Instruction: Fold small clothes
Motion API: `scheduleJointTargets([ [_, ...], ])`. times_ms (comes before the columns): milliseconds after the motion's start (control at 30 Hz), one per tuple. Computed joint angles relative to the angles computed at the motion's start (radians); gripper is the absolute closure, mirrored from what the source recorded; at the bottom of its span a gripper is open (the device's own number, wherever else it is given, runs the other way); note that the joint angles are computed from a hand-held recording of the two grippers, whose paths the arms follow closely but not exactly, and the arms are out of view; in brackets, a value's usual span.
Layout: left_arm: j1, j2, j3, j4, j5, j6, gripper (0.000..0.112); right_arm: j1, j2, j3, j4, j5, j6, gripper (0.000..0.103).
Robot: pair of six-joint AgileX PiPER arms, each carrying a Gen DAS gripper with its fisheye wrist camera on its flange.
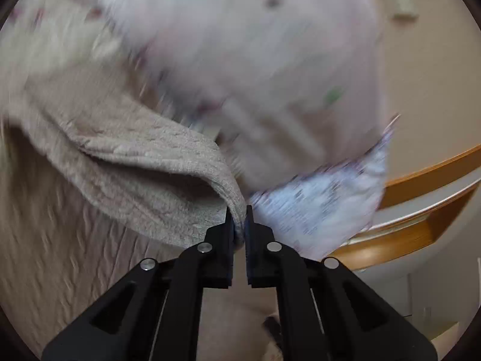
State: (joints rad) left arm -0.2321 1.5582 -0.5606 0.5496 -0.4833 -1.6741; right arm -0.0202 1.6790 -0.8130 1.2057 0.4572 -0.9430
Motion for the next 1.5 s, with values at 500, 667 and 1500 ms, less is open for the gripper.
scheduleJointTargets([
  [500, 0.122, 0.073, 0.075, -0.202, -0.112, -0.003, 0.104, -0.078, 0.035, -0.021, -0.016, 0.060, -0.080, 0.035],
  [667, 0.068, 0.043, -0.042, -0.251, -0.067, 0.133, 0.105, -0.106, 0.037, -0.017, 0.007, 0.082, -0.132, 0.035],
  [1500, -0.432, -0.160, -0.167, 0.204, 1.071, 0.279, 0.052, -0.112, 0.367, -0.408, -0.038, 0.424, 0.135, 0.053],
])
